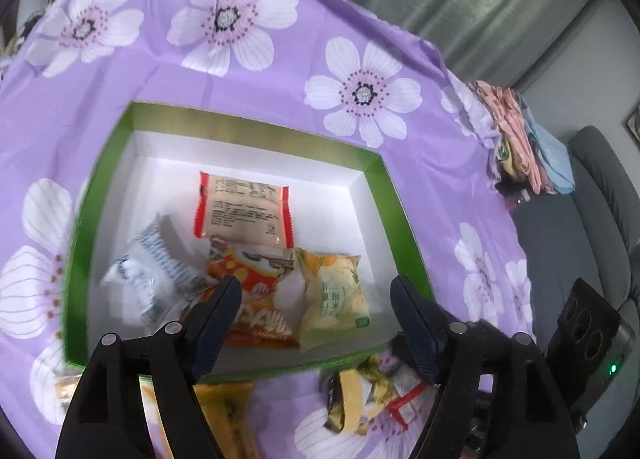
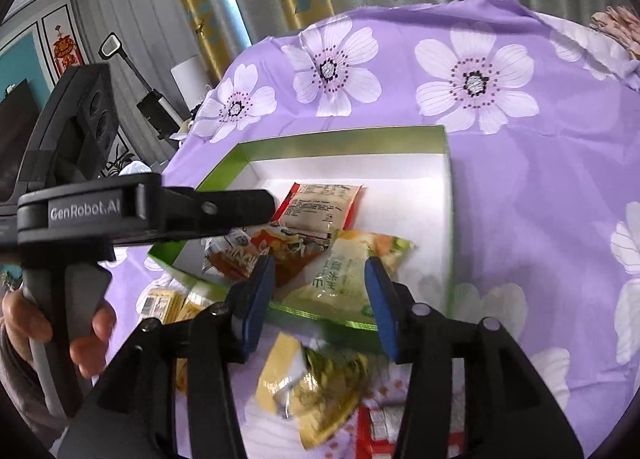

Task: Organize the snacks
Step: 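Lower the pale yellow bag into the green box and open the right gripper, then grasp the gold crinkled snack bag with the right gripper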

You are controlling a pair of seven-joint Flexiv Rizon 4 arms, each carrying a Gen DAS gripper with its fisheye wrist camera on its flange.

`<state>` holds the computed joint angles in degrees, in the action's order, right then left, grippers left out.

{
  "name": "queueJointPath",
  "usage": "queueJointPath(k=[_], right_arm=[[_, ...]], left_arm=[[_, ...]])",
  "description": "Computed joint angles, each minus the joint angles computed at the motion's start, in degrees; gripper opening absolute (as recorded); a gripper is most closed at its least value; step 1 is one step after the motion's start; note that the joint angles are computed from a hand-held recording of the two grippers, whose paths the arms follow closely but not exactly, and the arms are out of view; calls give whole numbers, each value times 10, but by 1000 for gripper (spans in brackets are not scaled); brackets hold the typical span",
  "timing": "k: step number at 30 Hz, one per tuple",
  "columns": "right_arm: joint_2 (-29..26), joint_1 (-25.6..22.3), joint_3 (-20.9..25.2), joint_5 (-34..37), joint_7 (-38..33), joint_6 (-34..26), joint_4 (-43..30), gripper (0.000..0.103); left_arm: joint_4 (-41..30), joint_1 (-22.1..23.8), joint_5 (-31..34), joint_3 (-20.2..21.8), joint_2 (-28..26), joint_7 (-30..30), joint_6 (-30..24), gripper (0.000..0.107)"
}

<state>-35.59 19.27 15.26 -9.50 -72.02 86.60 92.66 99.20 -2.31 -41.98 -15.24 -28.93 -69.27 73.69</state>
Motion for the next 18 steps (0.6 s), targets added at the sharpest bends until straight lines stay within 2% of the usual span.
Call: queueJointPath(k=[6, 12, 18], right_arm=[[35, -3, -4, 6, 6, 20, 52, 52], [75, -3, -7, 11, 23, 44, 117, 52], [93, -12, 7, 10, 30, 46, 154, 53]], left_arm=[[61, 0, -17, -9, 45, 32, 33, 76], [107, -15, -30, -2, 78, 46, 34, 77], [143, -26, -73, -3, 100, 71, 28, 77]])
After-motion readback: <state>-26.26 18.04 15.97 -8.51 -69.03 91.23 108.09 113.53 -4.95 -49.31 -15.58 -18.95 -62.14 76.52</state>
